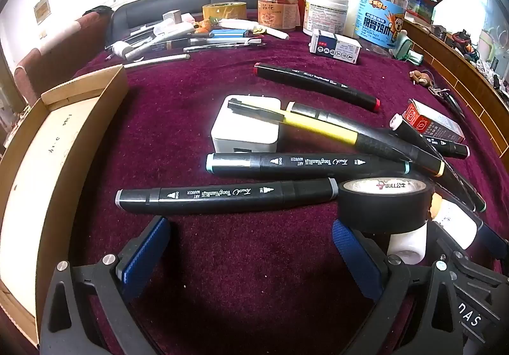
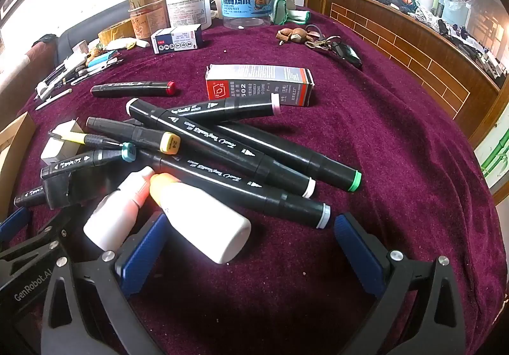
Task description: Organize rigid objects
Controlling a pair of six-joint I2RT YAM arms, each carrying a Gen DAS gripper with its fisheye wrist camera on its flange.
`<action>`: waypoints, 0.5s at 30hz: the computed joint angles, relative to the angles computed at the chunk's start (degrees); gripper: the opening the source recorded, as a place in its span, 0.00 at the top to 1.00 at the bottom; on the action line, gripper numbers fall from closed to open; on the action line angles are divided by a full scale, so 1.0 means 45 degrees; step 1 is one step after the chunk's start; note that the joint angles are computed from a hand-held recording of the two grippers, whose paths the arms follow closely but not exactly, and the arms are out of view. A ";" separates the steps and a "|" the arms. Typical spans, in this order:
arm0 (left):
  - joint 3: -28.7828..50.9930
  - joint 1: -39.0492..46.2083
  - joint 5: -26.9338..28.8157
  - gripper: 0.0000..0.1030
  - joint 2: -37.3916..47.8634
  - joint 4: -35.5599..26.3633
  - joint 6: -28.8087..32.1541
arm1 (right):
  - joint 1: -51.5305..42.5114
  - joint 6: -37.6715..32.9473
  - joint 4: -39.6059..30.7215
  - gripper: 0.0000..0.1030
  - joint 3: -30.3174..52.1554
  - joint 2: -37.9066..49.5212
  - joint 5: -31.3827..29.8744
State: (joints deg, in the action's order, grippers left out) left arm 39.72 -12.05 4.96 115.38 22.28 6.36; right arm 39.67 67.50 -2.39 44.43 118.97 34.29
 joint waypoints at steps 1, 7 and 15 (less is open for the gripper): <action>0.0057 0.0026 0.0054 0.00 -0.0042 -0.0210 0.0126 | -0.0024 -0.0125 0.0114 0.01 -0.0099 -0.0061 -0.0064; -0.0360 0.0801 0.1377 0.00 -0.0567 -0.0950 0.2119 | -0.0767 -0.2210 0.1007 0.00 -0.0929 -0.0840 -0.1728; -0.1147 0.0604 0.0877 0.00 -0.0899 -0.0164 0.1922 | 0.0023 -0.1856 0.0641 0.01 -0.0739 -0.0633 -0.1004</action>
State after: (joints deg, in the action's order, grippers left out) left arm 34.56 -9.34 8.91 111.34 21.54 15.01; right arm 39.78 59.15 0.49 41.10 116.12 29.77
